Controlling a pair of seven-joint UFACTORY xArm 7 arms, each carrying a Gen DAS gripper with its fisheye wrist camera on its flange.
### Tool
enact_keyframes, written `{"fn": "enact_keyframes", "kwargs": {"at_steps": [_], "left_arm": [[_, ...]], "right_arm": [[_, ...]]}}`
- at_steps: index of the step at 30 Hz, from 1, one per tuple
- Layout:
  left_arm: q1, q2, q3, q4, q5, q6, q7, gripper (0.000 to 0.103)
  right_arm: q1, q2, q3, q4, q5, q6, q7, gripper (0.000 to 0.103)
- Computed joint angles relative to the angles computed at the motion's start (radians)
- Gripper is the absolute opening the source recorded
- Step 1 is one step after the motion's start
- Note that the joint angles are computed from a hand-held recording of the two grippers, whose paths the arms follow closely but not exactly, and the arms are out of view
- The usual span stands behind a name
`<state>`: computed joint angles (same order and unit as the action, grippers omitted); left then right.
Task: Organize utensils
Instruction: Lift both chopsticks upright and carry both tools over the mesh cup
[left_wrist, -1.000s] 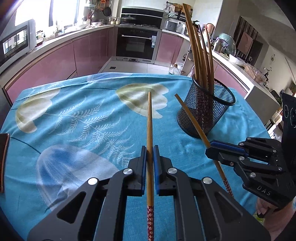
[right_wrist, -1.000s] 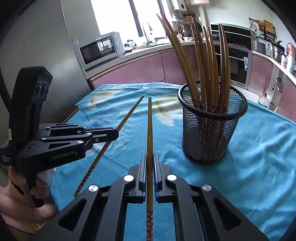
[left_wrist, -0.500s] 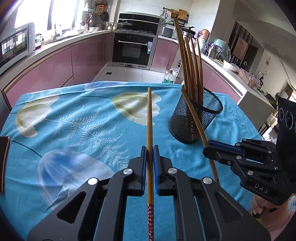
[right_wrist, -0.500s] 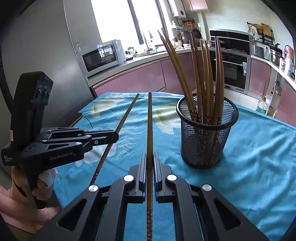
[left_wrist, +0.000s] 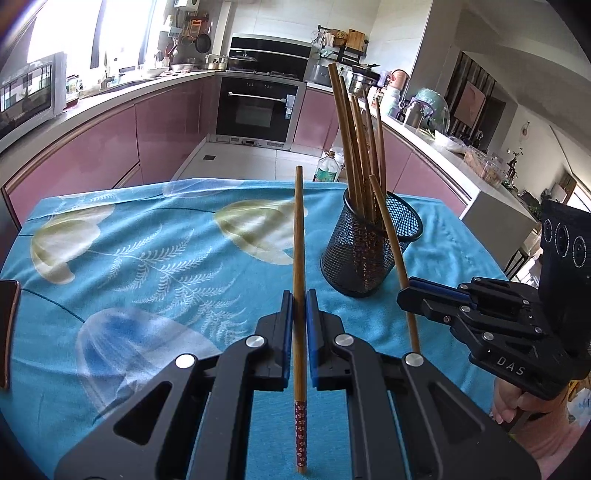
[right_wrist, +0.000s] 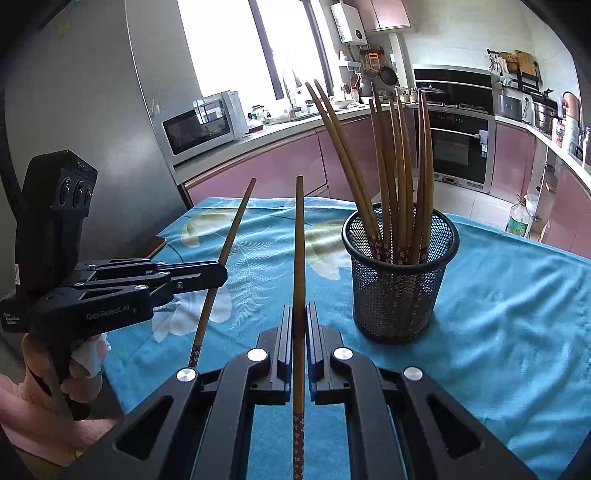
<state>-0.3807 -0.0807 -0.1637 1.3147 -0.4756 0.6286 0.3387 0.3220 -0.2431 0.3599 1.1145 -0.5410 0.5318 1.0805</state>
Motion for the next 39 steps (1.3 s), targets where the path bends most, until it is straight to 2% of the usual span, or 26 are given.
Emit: {"fn": "enact_keyframes", "kwargs": {"at_steps": [12,29,39], "left_arm": [[-0.003,-0.007,0.008,0.004,-0.056,0.003,0.040,0.008],[-0.007,-0.010,0.006,0.009,-0.067,-0.018,0.054,0.008],[-0.009,-0.014,0.012,0.021,-0.111,-0.008,0.088,0.008]], "right_arm": [[-0.017,-0.033,0.010,-0.014,-0.011,-0.008,0.018,0.006],[-0.059,-0.063,0.028,-0.023,-0.019,-0.029,0.025,0.006],[-0.081,-0.068,0.039,-0.012,-0.047,-0.035,0.044,0.006]]}}
